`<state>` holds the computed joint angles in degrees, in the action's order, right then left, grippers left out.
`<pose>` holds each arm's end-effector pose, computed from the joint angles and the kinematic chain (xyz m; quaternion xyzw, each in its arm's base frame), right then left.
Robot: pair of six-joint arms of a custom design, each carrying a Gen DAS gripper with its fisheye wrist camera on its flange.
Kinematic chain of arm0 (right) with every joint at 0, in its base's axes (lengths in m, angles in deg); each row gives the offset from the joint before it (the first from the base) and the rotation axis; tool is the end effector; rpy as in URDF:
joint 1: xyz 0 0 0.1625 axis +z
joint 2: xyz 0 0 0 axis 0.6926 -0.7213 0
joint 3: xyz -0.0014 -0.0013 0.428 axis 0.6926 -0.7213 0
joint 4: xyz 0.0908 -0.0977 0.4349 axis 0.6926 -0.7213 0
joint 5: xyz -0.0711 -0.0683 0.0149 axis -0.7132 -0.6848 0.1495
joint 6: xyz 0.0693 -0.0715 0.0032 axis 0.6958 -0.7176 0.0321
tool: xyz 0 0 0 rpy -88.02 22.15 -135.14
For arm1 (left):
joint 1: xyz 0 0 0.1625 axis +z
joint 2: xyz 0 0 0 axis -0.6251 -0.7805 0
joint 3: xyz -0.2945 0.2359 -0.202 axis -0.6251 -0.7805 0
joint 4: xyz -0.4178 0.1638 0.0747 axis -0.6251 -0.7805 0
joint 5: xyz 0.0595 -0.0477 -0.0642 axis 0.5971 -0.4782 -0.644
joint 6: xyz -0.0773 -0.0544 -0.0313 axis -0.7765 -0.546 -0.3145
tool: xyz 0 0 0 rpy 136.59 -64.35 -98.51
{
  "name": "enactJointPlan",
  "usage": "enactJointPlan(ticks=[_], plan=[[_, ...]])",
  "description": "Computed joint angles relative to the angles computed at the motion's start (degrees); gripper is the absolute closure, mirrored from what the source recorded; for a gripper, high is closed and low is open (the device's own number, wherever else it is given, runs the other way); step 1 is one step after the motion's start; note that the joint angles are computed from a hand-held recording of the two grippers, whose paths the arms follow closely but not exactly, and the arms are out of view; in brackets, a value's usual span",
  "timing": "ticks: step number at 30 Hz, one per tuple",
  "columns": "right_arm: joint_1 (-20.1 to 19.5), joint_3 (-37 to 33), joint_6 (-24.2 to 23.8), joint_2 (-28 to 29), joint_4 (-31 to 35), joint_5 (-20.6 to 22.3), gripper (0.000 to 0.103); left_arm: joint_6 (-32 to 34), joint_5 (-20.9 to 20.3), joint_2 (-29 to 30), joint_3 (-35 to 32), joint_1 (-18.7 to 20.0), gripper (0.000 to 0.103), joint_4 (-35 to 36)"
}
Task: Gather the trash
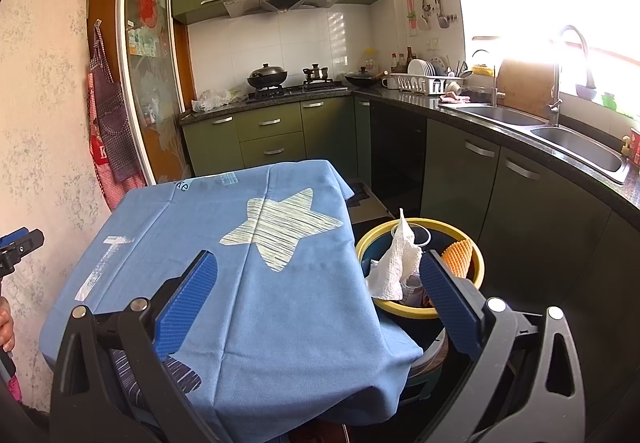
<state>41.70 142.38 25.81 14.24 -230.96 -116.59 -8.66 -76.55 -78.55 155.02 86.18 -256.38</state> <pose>0.0618 -0.3858 0.2647 0.0457 -0.7442 0.5597 0.3618 -0.2439 -0.5535 0.0968 0.3367 0.8304 -0.3851 0.2208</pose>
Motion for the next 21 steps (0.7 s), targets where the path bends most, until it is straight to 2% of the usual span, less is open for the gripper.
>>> enactJointPlan(ticks=[9, 15, 21], plan=[[0.3, -0.2, 0.0, 0.3, 0.2, -0.4, 0.007, -2.5, -0.8, -0.3, -0.7, 0.8, 0.005, 4.0], [-0.2, -0.4, 0.3, 0.3, 1.2, 0.3, 0.007, 0.3, -0.1, 0.9, -0.8, 0.4, 0.005, -0.5], [-1.4, -3.4, 0.6, -0.5, 8.4, 2.4, 0.007, 2.7, 0.6, 3.8, -6.4, 2.2, 0.005, 3.0]])
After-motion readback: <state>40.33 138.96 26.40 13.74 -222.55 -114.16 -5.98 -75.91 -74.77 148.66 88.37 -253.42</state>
